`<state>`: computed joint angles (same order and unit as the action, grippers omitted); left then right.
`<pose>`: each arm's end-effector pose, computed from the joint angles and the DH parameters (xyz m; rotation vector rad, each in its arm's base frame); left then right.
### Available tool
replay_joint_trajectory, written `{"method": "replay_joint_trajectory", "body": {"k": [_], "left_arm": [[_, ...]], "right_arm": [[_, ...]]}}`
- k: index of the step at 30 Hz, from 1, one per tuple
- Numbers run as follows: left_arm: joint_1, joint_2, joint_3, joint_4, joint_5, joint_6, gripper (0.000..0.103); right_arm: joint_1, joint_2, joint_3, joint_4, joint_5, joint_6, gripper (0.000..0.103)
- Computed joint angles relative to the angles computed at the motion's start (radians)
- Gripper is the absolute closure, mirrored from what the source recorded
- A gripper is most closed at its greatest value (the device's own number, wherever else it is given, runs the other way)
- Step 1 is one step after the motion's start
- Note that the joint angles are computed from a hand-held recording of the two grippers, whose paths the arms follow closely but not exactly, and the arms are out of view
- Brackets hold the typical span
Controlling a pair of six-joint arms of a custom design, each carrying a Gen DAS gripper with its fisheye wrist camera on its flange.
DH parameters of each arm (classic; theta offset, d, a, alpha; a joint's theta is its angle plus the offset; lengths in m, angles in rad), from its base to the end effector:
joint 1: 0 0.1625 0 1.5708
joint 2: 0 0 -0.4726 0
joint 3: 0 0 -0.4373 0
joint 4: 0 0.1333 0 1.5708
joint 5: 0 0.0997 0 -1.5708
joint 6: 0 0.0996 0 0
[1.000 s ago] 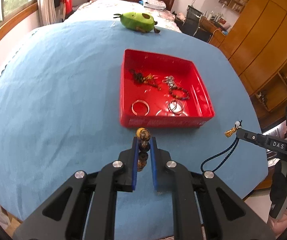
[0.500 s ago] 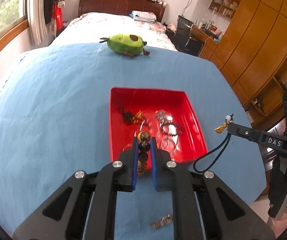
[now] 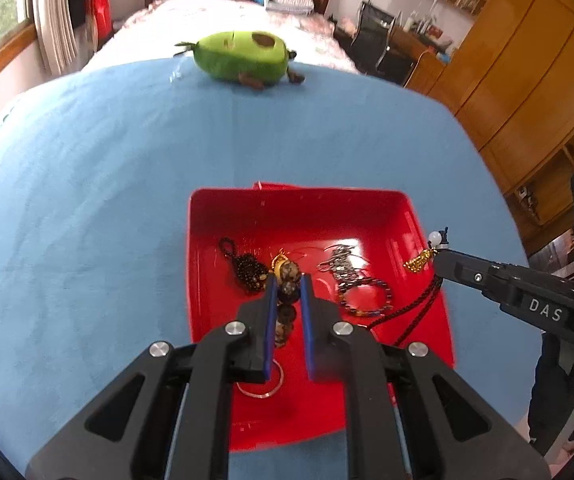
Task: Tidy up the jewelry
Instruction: 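Carry bracelet and pendant over the red tray and lower them, then open both grippers and withdraw them from the tray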
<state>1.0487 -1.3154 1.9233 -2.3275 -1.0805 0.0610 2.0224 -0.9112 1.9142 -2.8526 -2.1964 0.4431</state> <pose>-0.1380 -0.6012 0.2979 0.7216 2.5782 -0.3473 0.3480 -0.5457 0.1171 -0.1073 -2.6098 0.6952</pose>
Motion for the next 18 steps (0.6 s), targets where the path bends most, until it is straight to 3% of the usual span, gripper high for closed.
{"method": "replay_joint_trajectory", "body": {"k": [8, 11, 12, 13, 18], "left_arm": [[0.049, 0.087, -0.04, 0.022, 0.009, -0.009, 0.093], [0.055, 0.096, -0.044, 0.037, 0.016, -0.013, 0.09], [0.057, 0.097, -0.048, 0.05, 0.017, -0.022, 0.079], [0.058, 0.096, -0.05, 0.059, 0.015, -0.028, 0.063], [0.049, 0.065, -0.026, 0.047, 0.017, -0.021, 0.059]], "right_arm": [[-0.064, 0.041, -0.013, 0.007, 0.04, 0.01, 0.097], [-0.075, 0.046, -0.015, 0.032, 0.031, 0.034, 0.084], [-0.072, 0.047, -0.016, 0.038, 0.024, 0.045, 0.073], [-0.071, 0.045, -0.013, 0.036, 0.013, 0.047, 0.073], [-0.054, 0.017, 0.031, -0.009, 0.002, 0.045, 0.073]]}}
